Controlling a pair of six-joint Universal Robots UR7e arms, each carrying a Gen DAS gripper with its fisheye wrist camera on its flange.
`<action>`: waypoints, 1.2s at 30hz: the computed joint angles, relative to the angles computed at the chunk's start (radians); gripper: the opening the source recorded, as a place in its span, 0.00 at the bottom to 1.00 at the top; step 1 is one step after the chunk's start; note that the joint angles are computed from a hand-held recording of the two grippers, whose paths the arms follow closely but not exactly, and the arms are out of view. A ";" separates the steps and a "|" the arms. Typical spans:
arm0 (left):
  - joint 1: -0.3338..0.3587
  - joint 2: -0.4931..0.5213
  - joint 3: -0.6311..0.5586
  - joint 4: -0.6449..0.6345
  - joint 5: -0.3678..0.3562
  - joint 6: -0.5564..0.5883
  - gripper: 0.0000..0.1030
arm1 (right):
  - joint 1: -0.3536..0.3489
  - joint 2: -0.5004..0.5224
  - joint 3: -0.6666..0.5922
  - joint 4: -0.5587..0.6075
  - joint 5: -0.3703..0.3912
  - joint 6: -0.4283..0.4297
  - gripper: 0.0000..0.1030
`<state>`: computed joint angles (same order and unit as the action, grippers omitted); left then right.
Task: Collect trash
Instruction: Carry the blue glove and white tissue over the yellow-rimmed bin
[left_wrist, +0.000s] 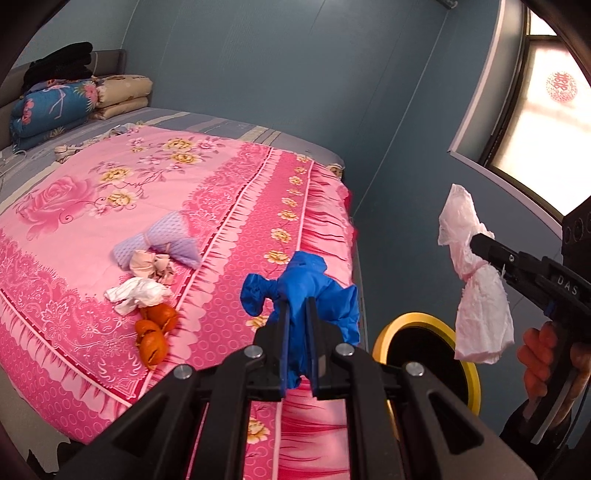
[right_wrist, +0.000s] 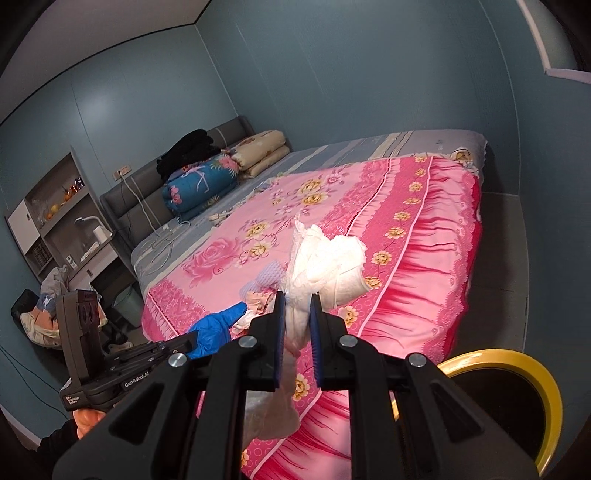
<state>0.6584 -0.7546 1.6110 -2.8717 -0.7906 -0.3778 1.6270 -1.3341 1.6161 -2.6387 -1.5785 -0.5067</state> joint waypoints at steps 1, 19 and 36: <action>-0.001 0.006 -0.009 0.005 -0.004 0.002 0.07 | -0.002 -0.003 0.000 -0.003 0.001 0.002 0.12; -0.017 0.149 -0.184 0.092 -0.117 0.038 0.07 | -0.072 -0.100 0.020 -0.084 0.006 0.036 0.12; -0.010 0.301 -0.362 0.260 -0.215 0.043 0.07 | -0.142 -0.178 0.039 -0.073 -0.017 0.021 0.12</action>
<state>0.6489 -0.4539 1.2491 -2.6114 -1.0055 -0.3345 1.4852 -1.5119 1.6555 -2.7120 -1.5956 -0.4856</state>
